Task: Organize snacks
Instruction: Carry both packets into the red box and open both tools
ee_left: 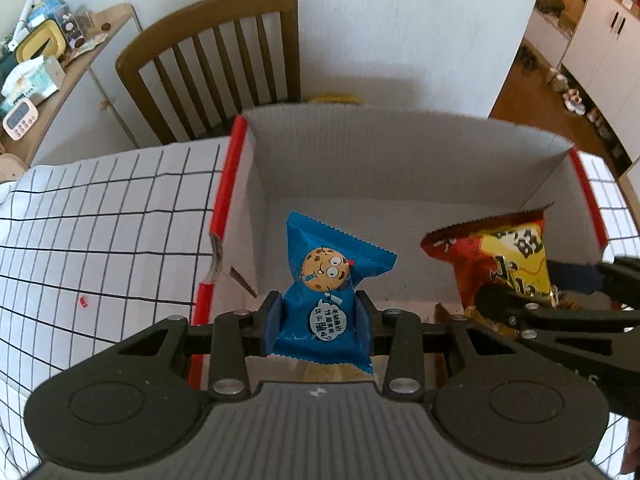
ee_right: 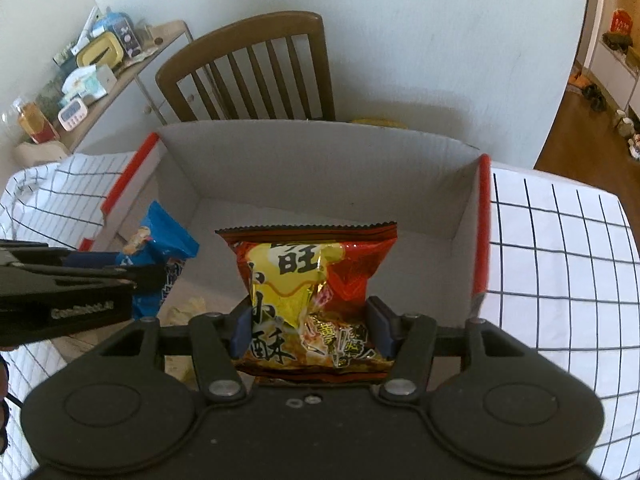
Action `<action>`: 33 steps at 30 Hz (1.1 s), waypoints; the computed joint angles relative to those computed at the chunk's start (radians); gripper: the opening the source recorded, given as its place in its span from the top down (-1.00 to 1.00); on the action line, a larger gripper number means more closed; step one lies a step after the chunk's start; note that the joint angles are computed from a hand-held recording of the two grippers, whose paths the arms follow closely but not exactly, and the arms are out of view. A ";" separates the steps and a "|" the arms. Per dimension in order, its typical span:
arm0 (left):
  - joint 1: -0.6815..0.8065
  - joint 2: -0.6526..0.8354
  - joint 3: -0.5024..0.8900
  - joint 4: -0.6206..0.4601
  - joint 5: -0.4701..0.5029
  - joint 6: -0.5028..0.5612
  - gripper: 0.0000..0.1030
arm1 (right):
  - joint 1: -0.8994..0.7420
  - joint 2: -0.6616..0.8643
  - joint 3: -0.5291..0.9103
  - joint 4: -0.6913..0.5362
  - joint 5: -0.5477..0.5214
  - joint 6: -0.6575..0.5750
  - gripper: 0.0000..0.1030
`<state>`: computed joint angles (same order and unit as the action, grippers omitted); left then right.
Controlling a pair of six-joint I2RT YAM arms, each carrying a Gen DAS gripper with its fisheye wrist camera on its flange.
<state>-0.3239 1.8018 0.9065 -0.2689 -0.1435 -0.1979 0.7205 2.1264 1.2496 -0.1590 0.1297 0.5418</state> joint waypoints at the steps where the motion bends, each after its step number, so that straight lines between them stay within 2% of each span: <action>1: -0.001 0.014 0.005 0.002 0.000 -0.003 0.27 | 0.000 0.004 0.006 -0.003 -0.005 -0.006 -0.11; 10: -0.001 0.046 0.012 0.028 0.013 -0.007 0.24 | -0.007 0.026 0.028 -0.010 -0.002 -0.011 -0.24; 12: 0.003 0.031 0.009 0.026 0.021 -0.009 0.16 | -0.006 0.018 0.023 -0.011 0.001 -0.011 -0.30; 14: 0.008 0.006 -0.003 0.024 0.028 -0.009 0.02 | -0.006 0.005 0.016 -0.006 0.009 -0.008 -0.48; 16: 0.011 -0.025 -0.015 0.016 0.031 -0.013 -0.07 | -0.004 -0.020 -0.005 0.006 0.007 -0.011 -0.51; 24: -0.011 -0.194 -0.076 -0.046 0.032 -0.036 -0.08 | 0.008 -0.163 -0.120 0.038 -0.001 -0.009 -0.59; 26: -0.020 -0.246 -0.093 -0.066 0.032 -0.050 -0.08 | 0.016 -0.206 -0.151 0.044 0.006 -0.011 -0.68; 33: -0.085 -0.411 -0.134 -0.152 -0.003 -0.102 -0.08 | 0.052 -0.330 -0.217 0.035 0.034 -0.015 -0.70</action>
